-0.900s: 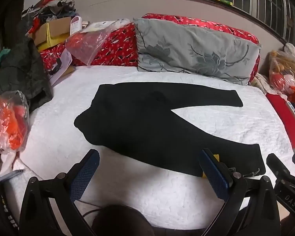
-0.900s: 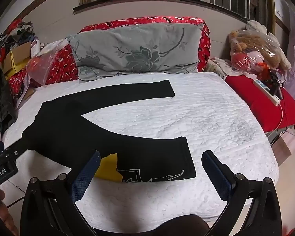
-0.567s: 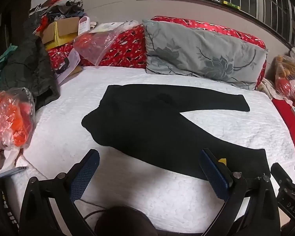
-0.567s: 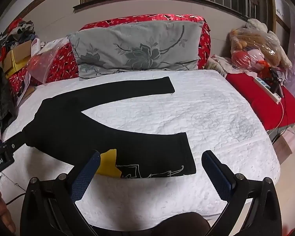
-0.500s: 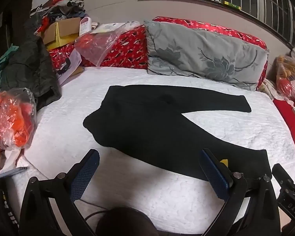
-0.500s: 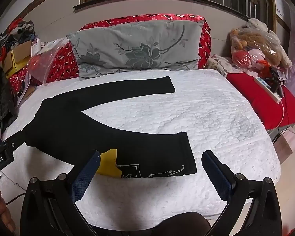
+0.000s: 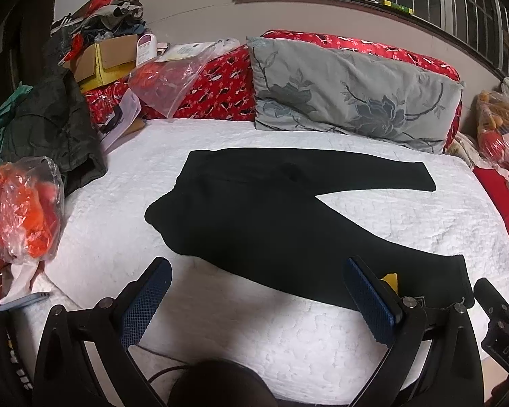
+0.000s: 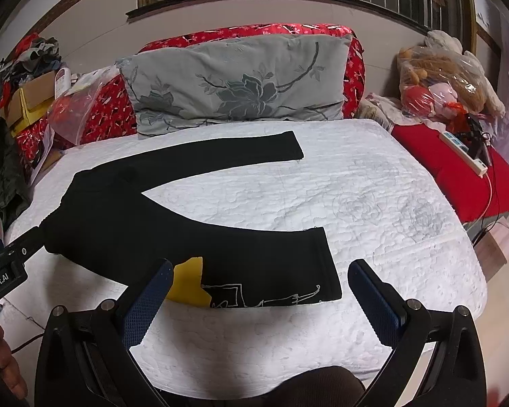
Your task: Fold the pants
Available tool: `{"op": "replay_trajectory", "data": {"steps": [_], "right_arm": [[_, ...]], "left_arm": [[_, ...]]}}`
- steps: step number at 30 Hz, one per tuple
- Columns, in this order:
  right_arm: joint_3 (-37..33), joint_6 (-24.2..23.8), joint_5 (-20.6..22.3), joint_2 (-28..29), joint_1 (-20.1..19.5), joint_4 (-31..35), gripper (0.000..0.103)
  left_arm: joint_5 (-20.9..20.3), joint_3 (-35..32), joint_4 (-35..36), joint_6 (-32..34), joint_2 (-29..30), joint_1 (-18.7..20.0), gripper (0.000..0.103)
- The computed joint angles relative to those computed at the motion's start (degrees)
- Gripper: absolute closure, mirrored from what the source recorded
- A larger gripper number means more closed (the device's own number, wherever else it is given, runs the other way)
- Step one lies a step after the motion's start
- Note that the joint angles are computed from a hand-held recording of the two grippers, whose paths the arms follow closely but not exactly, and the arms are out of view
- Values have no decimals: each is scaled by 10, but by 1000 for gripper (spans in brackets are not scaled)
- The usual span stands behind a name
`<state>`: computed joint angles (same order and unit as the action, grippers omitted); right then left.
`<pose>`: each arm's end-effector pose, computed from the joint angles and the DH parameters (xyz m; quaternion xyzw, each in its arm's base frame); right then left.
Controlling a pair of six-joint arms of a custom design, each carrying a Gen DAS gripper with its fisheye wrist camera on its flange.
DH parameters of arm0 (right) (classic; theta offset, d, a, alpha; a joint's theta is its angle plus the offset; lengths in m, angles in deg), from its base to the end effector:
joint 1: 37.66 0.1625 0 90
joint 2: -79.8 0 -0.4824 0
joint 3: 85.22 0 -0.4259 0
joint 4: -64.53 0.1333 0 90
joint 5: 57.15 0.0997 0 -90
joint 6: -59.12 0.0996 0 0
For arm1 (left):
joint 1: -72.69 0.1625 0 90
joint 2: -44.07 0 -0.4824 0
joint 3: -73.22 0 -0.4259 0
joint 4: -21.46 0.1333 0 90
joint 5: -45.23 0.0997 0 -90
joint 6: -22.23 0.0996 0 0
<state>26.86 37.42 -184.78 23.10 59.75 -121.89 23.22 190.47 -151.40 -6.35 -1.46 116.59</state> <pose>0.1536 -0.6192 0.2212 0.1134 -0.8865 0.2917 0.3410 -0.2590 -0.5624 0.0850 0.0720 0.8238 -0.4015 0.3936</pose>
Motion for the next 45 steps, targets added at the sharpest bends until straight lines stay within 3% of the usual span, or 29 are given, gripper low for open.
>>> {"op": "replay_trajectory", "data": {"steps": [45], "right_arm": [[-3,21,2,-1,-11,31,0]], "left_arm": [[-13,-10,25,-13,5,5,1]]}}
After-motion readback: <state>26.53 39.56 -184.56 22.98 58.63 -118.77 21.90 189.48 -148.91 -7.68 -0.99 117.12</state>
